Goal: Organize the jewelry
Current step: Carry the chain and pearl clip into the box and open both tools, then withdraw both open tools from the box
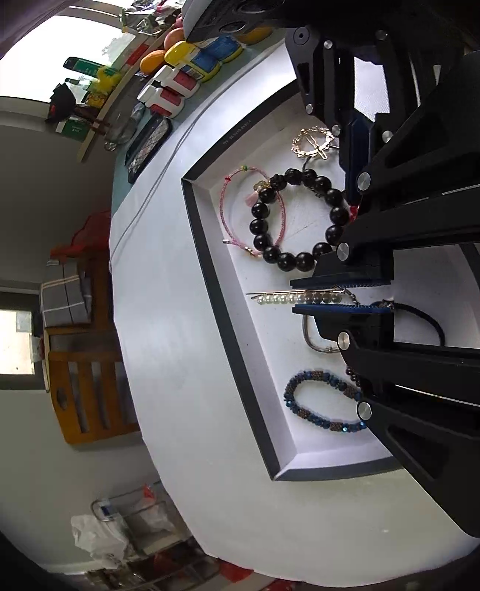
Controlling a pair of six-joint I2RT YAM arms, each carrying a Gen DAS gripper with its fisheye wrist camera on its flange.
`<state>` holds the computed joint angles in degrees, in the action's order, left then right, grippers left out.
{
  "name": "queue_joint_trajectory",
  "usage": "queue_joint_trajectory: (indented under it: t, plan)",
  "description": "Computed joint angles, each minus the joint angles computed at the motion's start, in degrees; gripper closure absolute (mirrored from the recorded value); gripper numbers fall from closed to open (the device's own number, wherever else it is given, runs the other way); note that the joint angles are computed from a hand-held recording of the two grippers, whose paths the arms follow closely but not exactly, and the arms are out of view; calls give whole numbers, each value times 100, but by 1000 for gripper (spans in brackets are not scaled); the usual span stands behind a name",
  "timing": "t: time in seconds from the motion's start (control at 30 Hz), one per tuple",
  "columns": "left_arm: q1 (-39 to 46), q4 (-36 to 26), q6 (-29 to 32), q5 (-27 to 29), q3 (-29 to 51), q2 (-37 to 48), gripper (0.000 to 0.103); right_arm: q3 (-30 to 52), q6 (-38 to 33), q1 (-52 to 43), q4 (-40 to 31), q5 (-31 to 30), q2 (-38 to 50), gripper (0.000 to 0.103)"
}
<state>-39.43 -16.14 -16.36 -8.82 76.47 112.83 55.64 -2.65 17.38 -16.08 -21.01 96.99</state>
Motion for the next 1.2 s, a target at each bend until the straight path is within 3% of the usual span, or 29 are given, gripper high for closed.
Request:
queue_joint_trajectory:
  t: [0.13, 0.27, 0.6, 0.67, 0.77, 0.87, 0.97, 1.07, 1.2]
  plan:
    - [64, -317, 56, 55, 517, 353, 95, -226, 24, -181, 50, 15, -299, 73]
    - [69, -622, 102, -48, 929, 689, 95, -489, -55, -399, 46, 72, -655, 72]
    - [56, -703, 127, -84, 1061, 873, 95, -708, -167, -689, -67, 126, -1062, 71]
    - [53, -706, 125, -86, 1019, 832, 91, -735, -171, -709, -88, 119, -1113, 71]
    - [20, -620, 90, -136, 910, 738, 68, -784, -168, -697, -92, 187, -1185, 71]
    - [-6, -477, 39, -153, 612, 481, 65, -879, -181, -723, -102, 228, -1302, 70]
    - [-96, -254, -16, -282, 139, 48, 51, -1015, -176, -736, -104, 304, -1513, 59]
    - [-256, -67, -60, -500, -382, -475, 36, -1160, -169, -686, -79, 459, -1711, 56]
    - [-539, 133, -230, -832, -1133, -1248, 21, -1425, -86, -509, 100, 902, -1999, 38]
